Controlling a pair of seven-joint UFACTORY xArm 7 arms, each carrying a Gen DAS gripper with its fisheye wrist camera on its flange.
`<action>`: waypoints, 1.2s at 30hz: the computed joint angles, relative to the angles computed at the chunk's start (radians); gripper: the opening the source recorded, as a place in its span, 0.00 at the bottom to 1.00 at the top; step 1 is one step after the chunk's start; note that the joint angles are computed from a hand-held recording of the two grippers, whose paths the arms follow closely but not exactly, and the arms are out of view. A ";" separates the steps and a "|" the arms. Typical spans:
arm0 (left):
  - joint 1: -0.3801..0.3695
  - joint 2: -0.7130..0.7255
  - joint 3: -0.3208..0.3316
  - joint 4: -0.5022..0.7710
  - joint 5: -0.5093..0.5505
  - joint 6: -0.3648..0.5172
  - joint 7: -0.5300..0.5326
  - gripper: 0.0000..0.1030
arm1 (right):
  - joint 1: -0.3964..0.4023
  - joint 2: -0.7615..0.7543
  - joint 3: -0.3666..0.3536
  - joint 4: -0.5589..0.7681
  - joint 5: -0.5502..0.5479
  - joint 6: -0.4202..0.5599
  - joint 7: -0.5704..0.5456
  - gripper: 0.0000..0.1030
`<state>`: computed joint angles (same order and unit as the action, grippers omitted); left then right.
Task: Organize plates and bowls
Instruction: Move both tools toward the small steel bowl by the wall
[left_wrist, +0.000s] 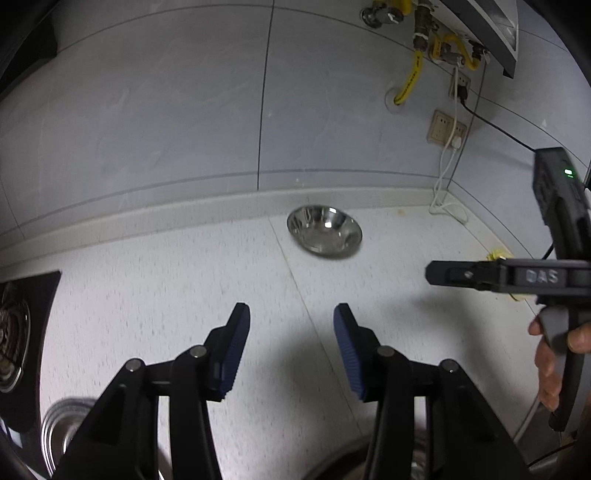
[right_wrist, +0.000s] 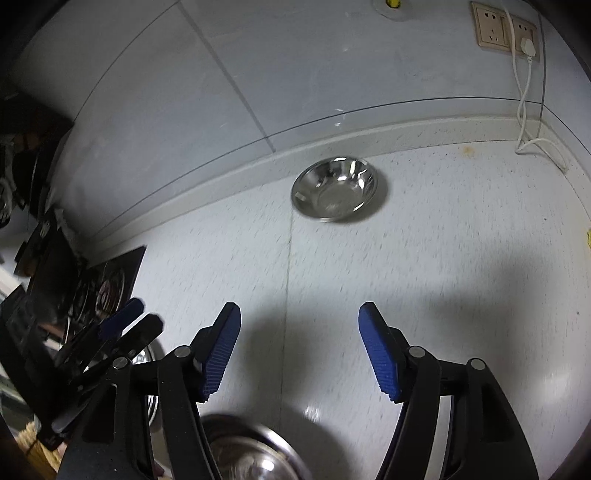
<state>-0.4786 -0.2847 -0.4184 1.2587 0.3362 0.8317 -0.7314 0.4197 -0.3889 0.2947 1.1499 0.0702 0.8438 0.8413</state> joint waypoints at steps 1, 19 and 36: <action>0.003 0.012 -0.002 0.011 0.010 -0.004 0.001 0.44 | -0.002 0.005 -0.004 0.001 0.001 -0.002 -0.002 0.60; -0.031 0.133 0.033 0.104 0.103 -0.025 -0.007 0.44 | -0.032 0.126 -0.044 0.070 -0.026 -0.033 -0.029 0.60; -0.110 0.365 0.129 0.308 0.195 0.027 -0.030 0.44 | -0.063 0.257 -0.086 0.144 -0.029 -0.037 -0.066 0.60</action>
<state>-0.5890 0.0799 -0.2891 1.5671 0.5308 0.8590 -0.7615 0.3572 -0.1318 0.2090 1.2940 0.0409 0.8067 0.7753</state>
